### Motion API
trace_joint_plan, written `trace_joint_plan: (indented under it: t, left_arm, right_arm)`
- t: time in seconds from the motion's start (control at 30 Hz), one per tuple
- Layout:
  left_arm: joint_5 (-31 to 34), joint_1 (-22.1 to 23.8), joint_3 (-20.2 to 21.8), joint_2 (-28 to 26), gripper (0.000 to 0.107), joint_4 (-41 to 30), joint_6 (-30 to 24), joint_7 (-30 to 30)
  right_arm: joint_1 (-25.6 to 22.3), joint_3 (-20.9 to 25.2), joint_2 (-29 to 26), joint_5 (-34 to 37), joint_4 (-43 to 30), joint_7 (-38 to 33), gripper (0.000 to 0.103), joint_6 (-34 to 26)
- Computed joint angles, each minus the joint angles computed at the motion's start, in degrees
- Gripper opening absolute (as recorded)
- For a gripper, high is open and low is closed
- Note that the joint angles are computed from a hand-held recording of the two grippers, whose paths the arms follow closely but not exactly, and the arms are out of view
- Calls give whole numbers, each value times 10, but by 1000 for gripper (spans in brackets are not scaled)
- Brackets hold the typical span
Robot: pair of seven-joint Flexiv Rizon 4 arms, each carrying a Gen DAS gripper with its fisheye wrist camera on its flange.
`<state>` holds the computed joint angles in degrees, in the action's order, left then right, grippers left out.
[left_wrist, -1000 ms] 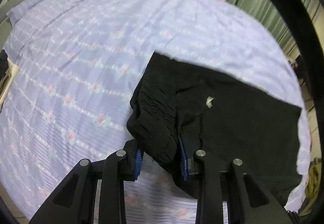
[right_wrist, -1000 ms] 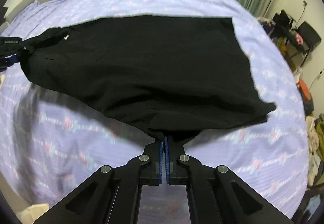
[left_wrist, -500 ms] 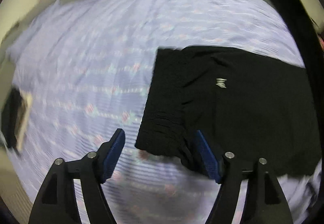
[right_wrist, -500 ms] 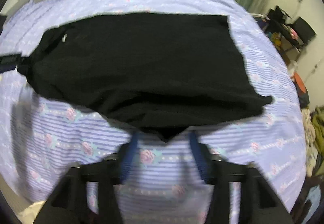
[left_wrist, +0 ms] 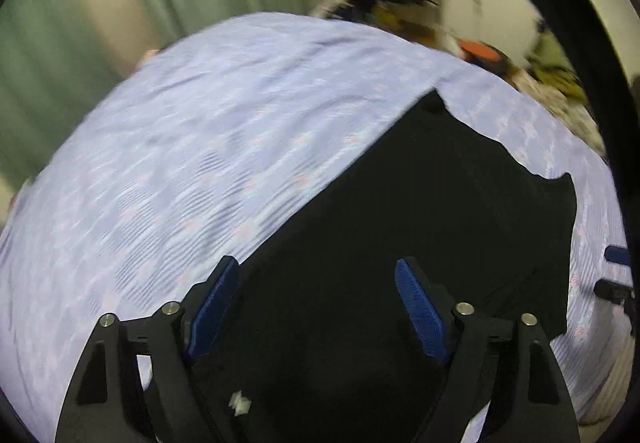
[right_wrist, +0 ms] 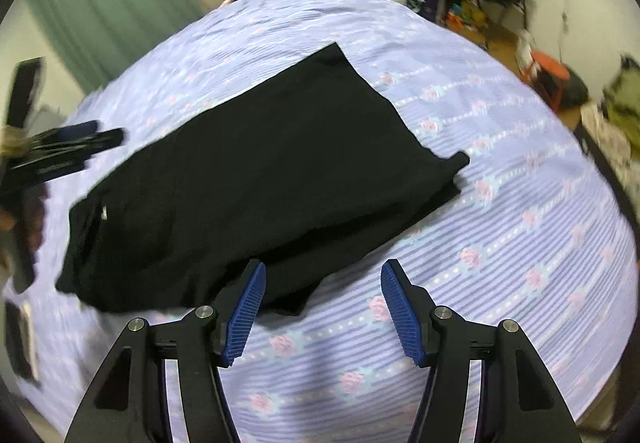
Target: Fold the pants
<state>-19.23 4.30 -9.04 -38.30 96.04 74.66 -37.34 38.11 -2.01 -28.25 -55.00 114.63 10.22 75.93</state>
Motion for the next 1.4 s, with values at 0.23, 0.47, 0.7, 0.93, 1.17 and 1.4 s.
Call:
trace_joint_plan:
  t: [0.23, 0.47, 0.7, 0.93, 1.17, 1.4]
  left_arm:
    - [6, -8, -9, -42, 77, -67, -53, 27]
    - [35, -21, 18, -90, 77, -131, -98, 62]
    - [73, -56, 47, -175, 71, -294, -241, 80]
    - [90, -66, 58, -237, 37, -421, -397, 73]
    - [86, -64, 48, -207, 5, -357, -309, 52]
    - [74, -65, 44, -198, 5, -319, -202, 33]
  right_arm:
    - [33, -60, -43, 12, -1, 95, 54, 104]
    - [35, -34, -87, 108, -23, 70, 54, 103]
    - [52, -20, -108, 177, -65, 31, 53, 65]
    - [67, -34, -127, 240, -80, 11, 51, 70]
    - [84, -49, -136, 282, -78, -16, 37, 102]
    - [74, -30, -133, 319, -80, -64, 31, 87]
